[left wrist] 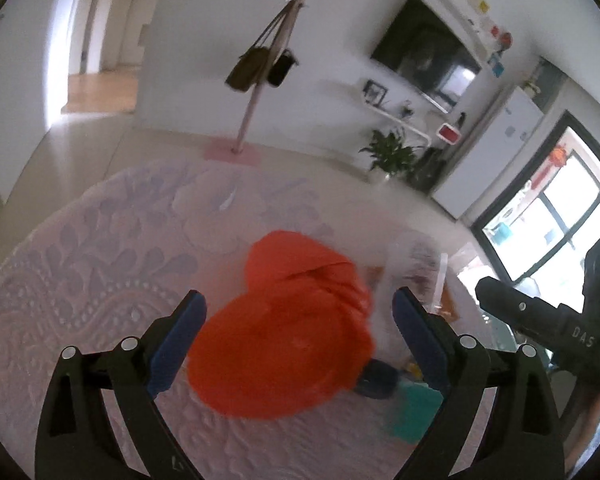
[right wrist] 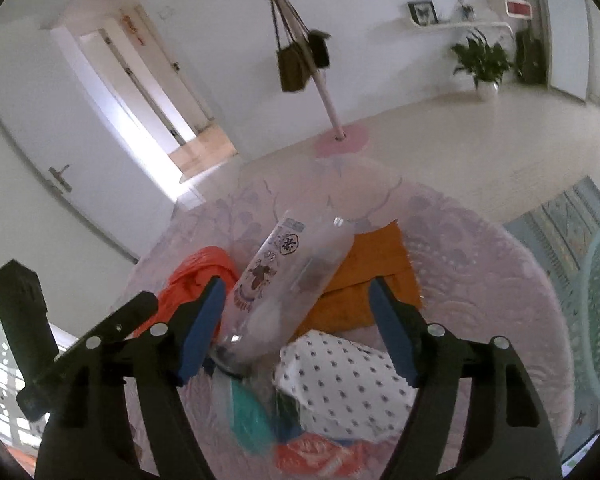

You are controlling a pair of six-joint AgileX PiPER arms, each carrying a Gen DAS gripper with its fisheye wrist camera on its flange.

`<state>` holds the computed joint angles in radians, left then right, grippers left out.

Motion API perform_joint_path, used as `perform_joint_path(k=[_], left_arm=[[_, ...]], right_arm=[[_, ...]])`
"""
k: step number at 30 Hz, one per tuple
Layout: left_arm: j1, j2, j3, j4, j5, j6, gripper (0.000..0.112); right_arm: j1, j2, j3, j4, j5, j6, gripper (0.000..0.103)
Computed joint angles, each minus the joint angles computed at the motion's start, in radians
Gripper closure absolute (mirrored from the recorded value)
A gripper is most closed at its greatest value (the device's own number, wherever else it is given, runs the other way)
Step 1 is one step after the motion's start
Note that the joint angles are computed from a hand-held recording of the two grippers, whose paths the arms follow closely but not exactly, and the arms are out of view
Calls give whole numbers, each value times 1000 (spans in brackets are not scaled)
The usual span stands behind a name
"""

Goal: Collect trash
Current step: 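Grasp the red plastic bag with the left tool while the right grasps the clear bottle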

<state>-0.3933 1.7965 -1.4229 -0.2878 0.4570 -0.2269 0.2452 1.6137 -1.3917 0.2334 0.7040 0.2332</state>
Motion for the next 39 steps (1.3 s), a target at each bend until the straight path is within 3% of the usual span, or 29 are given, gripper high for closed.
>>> perform_joint_path(k=[5, 9, 12, 14, 16, 23, 25, 28, 33, 36, 38, 39], left_arm=[[16, 88, -58, -115, 58, 107, 21], [-15, 119, -97, -1, 86, 38, 22], [-13, 108, -79, -14, 73, 44, 34], [8, 101, -57, -115, 62, 132, 58], [22, 89, -28, -218, 63, 220, 67], [5, 3, 74, -134, -18, 147, 83], [6, -41, 116, -102, -47, 109, 84], [2, -148, 238, -36, -117, 16, 84], [34, -312, 420, -5, -178, -70, 84], [46, -396, 486, 142, -170, -203, 84], [64, -454, 534, 147, -169, -197, 84], [73, -471, 548, 143, -170, -192, 84]], right_arm=[[8, 113, -106, -15, 51, 63, 33], [5, 158, -138, 10, 63, 71, 33], [0, 196, -174, 61, 70, 57, 33], [2, 217, -198, 67, 82, 56, 35], [22, 236, -226, 40, 101, 82, 43], [69, 258, -292, -25, 134, 121, 57], [80, 261, -313, -19, 145, 108, 76], [123, 275, -367, -80, 185, 134, 86], [208, 337, -474, -125, 263, 124, 86], [251, 378, -547, -169, 306, 148, 84], [275, 403, -594, -191, 342, 151, 75], [289, 422, -621, -202, 364, 161, 63]])
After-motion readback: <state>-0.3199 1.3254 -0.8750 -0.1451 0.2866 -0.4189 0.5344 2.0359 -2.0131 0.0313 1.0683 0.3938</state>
